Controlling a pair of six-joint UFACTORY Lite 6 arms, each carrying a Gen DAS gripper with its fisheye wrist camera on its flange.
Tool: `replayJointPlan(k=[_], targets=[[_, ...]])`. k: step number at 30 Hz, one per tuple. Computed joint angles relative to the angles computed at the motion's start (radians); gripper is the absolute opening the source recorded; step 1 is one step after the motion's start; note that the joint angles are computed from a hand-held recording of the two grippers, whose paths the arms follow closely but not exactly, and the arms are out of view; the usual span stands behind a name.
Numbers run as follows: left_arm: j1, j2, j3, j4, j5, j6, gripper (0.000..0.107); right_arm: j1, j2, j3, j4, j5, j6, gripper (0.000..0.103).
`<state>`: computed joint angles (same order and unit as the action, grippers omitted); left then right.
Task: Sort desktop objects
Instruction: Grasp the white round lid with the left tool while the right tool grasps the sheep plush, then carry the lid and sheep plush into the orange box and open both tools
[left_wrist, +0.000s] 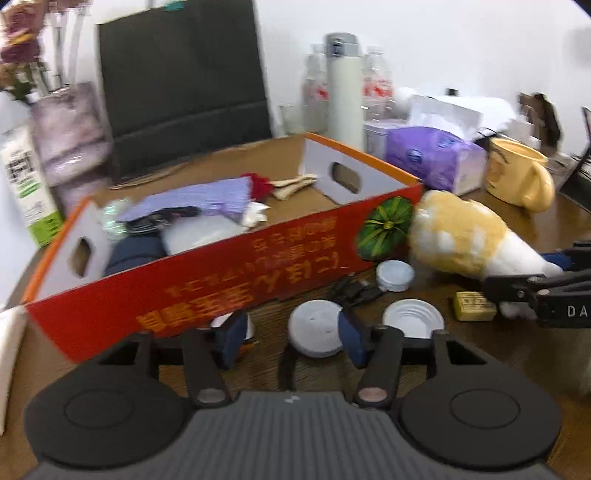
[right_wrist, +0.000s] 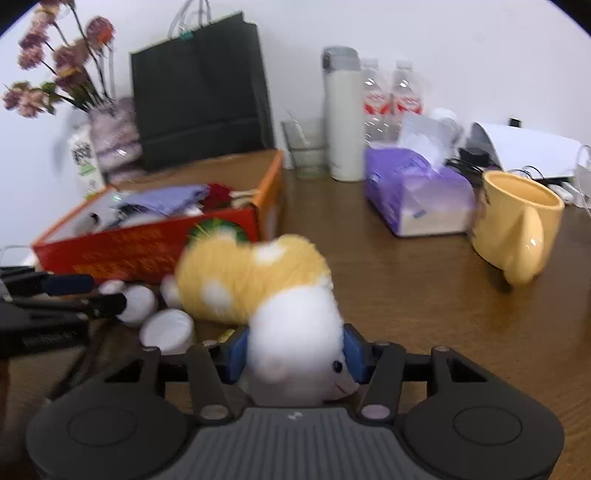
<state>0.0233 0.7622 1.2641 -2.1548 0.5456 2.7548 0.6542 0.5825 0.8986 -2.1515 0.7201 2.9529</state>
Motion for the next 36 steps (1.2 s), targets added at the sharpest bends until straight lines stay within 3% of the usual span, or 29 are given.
replayJointPlan(k=[2, 5, 8, 10, 16, 19, 26, 30, 36], targets=[[-0.001, 0.031, 0.040, 0.070, 0.000, -0.054, 0.068, 0.014, 0.013, 0.004, 0.011, 0.019, 0.000, 0.051], [-0.011, 0.078, 0.109, 0.188, -0.026, -0.179, 0.040, 0.045, 0.034, 0.027, 0.070, 0.052, -0.069, 0.049], [-0.018, 0.045, 0.055, 0.095, -0.019, -0.096, 0.040, 0.050, 0.029, 0.021, 0.070, 0.059, -0.054, 0.046], [-0.004, -0.021, -0.043, -0.005, 0.036, -0.002, 0.040, 0.084, 0.049, 0.046, 0.158, 0.113, -0.147, 0.045], [0.158, -0.329, -0.387, 0.036, 0.176, -0.073, 0.040, 0.210, 0.024, 0.011, 0.199, 0.319, -0.177, 0.044], [0.271, -0.436, -0.518, 0.083, 0.220, -0.084, 0.040, 0.293, -0.005, 0.009, 0.259, 0.364, -0.204, 0.044], [0.504, -0.497, -0.689, 0.159, 0.249, -0.053, 0.040, 0.521, -0.003, 0.062, 0.400, 0.316, -0.247, 0.044], [0.653, -0.491, -0.735, 0.330, 0.293, -0.102, 0.040, 0.625, 0.049, 0.148, 0.559, 0.275, -0.339, 0.044], [0.812, -0.561, -0.824, 0.458, 0.358, -0.049, 0.040, 0.745, 0.120, 0.239, 0.754, 0.349, -0.414, 0.044]])
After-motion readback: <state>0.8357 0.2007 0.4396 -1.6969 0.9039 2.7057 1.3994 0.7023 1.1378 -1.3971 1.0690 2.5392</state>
